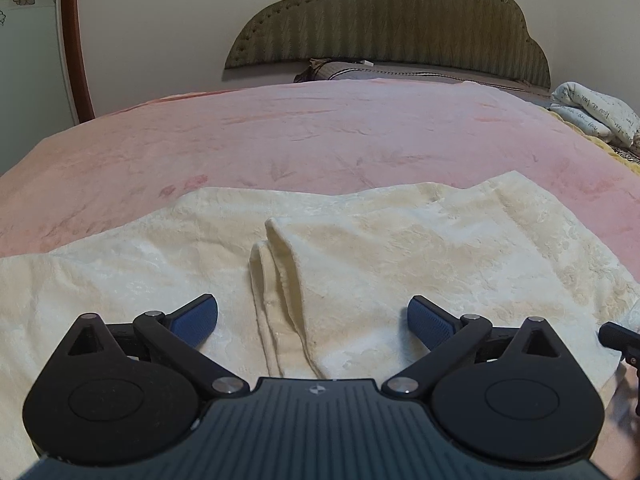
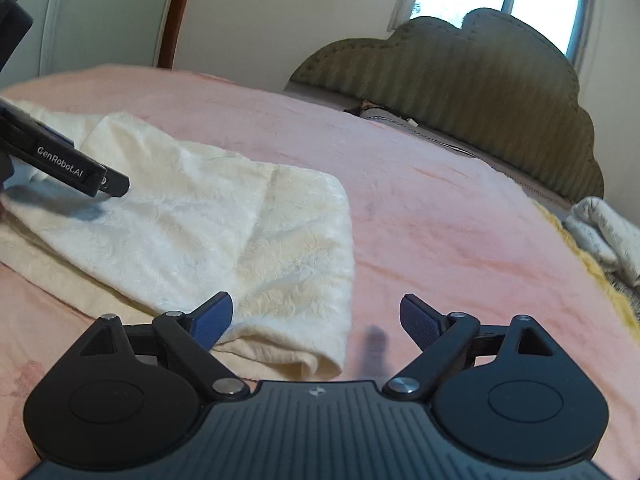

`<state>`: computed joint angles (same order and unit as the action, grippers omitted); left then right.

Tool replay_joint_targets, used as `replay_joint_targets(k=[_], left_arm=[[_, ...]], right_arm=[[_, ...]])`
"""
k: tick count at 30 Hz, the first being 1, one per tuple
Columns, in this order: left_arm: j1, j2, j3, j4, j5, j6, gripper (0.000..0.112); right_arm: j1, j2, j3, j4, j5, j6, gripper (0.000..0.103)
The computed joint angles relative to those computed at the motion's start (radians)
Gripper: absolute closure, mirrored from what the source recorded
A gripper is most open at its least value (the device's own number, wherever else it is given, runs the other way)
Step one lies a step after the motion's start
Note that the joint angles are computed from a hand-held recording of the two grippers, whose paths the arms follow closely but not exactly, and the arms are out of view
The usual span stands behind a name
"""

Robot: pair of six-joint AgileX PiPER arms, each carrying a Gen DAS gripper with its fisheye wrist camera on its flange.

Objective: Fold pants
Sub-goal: 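Move the left gripper to the folded pants end and grasp it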

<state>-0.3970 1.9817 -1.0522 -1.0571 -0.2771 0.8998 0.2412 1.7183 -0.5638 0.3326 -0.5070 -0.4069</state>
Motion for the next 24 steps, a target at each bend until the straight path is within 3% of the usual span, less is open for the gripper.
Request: replay_joint_targets(k=[7,10,12,15,18,20,22,24], left_arm=[[0.0,0.004,0.011,0.078,-0.015,-0.085,0.009],[0.02,-0.026,0.028,0.101,0.026,-0.102,0.01],[0.054,-0.071,0.063,0.198,0.052,-0.237,0.01],[0.107,-0.131,0.113,0.273,0.044,-0.391,0.01],[0.161,-0.163,0.117,0.076,0.084,-0.211,0.01],[0.18,-0.197,0.152,0.036,0.067,-0.153,0.01],[0.181,-0.236,0.2,-0.032,0.014,-0.072,0.01],[0.194,-0.292,0.266,0.004,-0.031,-0.09,0.01]], right_arm=[[-0.029,-0.013,-0.006,-0.042,0.05,0.081,0.001],[0.026,-0.023,0.01,0.119,-0.002,-0.045,0.001],[0.089,-0.051,0.041,0.182,-0.076,-0.093,0.002],[0.158,-0.115,0.074,0.002,-0.107,-0.015,0.003],[0.221,-0.103,0.031,-0.151,-0.069,0.033,0.018],[0.252,-0.058,-0.03,-0.214,-0.022,0.071,0.02],[0.287,0.001,-0.11,-0.135,0.055,-0.003,0.019],[0.294,0.046,-0.17,-0.09,0.134,-0.054,0.02]])
